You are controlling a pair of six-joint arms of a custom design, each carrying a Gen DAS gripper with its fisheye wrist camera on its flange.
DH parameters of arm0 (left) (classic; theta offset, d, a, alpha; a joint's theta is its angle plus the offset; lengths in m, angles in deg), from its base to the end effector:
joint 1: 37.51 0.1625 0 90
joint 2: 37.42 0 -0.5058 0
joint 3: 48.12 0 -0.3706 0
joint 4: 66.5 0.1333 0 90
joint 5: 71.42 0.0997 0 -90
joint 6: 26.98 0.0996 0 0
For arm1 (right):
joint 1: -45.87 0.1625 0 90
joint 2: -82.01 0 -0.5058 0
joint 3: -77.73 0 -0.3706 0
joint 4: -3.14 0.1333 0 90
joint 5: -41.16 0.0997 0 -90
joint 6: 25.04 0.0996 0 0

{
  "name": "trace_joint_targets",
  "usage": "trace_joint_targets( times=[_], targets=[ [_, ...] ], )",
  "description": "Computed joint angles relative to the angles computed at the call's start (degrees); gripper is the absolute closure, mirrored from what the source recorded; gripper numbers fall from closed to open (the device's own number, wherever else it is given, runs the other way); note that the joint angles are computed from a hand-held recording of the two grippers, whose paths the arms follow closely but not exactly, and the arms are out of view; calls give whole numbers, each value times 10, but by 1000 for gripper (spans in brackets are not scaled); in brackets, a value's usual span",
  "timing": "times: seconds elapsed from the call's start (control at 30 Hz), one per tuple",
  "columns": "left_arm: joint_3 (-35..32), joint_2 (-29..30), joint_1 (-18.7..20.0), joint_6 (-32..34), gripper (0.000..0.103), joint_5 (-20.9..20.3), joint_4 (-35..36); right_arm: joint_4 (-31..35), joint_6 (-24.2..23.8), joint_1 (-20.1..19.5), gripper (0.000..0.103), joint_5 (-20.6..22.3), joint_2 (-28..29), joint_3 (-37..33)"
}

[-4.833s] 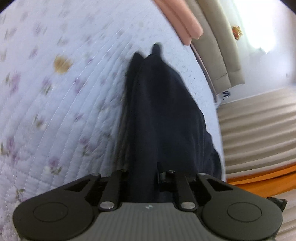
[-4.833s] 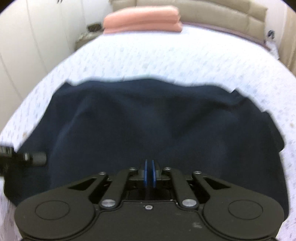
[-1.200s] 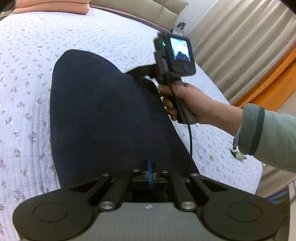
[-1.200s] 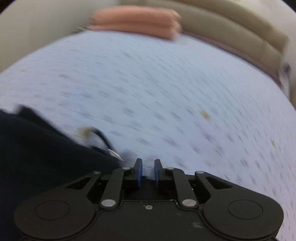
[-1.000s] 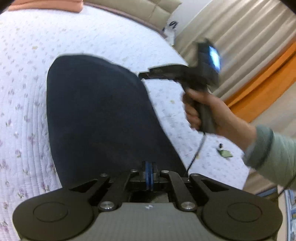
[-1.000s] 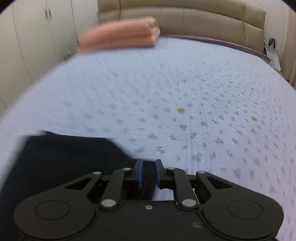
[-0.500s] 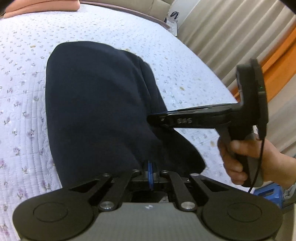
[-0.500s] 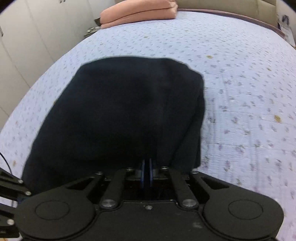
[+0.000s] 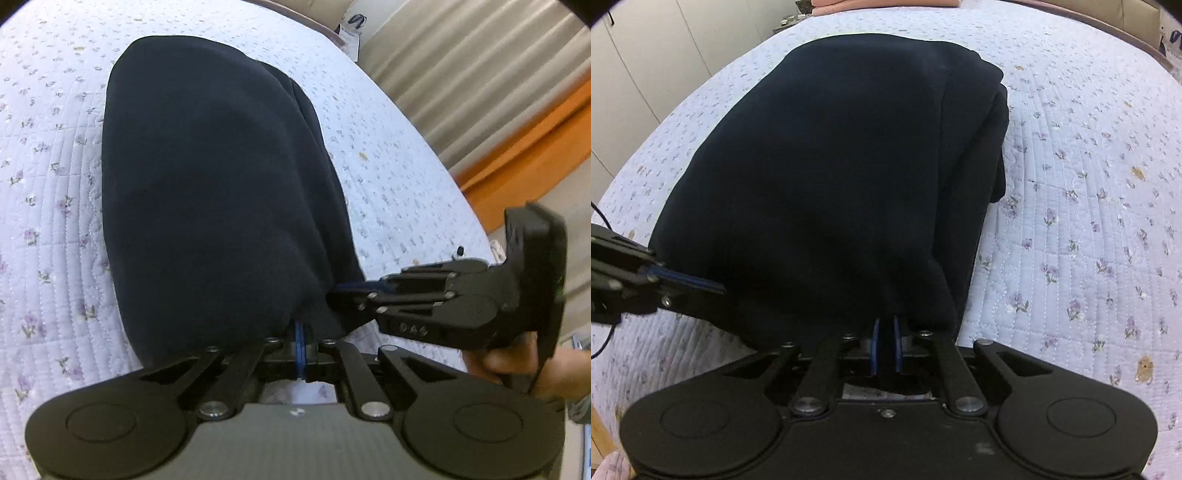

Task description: Fold large clothes

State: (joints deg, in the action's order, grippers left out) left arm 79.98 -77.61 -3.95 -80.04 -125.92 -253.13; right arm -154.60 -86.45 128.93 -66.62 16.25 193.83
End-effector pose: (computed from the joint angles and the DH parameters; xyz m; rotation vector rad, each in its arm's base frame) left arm -0.3199 -0.4416 0.0535 0.0142 2.7816 -0.8493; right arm 0.0335 -0.5760 0.2777 1.1847 -2.4437 0.1052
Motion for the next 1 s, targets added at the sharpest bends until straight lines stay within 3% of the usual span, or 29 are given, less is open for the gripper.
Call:
trace_joint_targets(
  times=[0.1,0.23,0.33,0.5,0.6,0.67,0.7,0.73,0.77,0.8,0.93,1.0],
  targets=[
    [1,-7,3,-3,100,-12,4,32,11,-3,98,0,-13,-6],
    [-23,-26,3,21,99,-33,63,113,73,4,96,3,-24,-49],
    [-21,-34,-10,37,99,-11,36,60,52,6,92,94,-34,-56],
    [-19,-9,-12,35,98,70,-83,-30,65,26,88,155,41,-85],
    [-9,-4,11,-13,100,49,-83,-25,53,38,95,128,83,-106],
    [23,5,16,-25,100,28,-153,-57,12,32,101,110,96,-101],
    [32,5,14,-28,100,26,-176,-46,10,23,101,117,91,-104],
    [38,2,11,-29,100,28,-185,-58,11,18,93,106,86,-102],
    [40,-4,9,-26,100,28,-175,-52,15,14,69,106,80,-105],
    [37,-11,6,-20,100,30,-153,-65,28,15,57,93,75,-97],
    [-8,-34,-5,6,97,62,-12,-27,88,9,54,40,61,-124],
    [-42,-33,-12,14,85,94,73,16,127,4,54,49,48,-133]
  ],
)
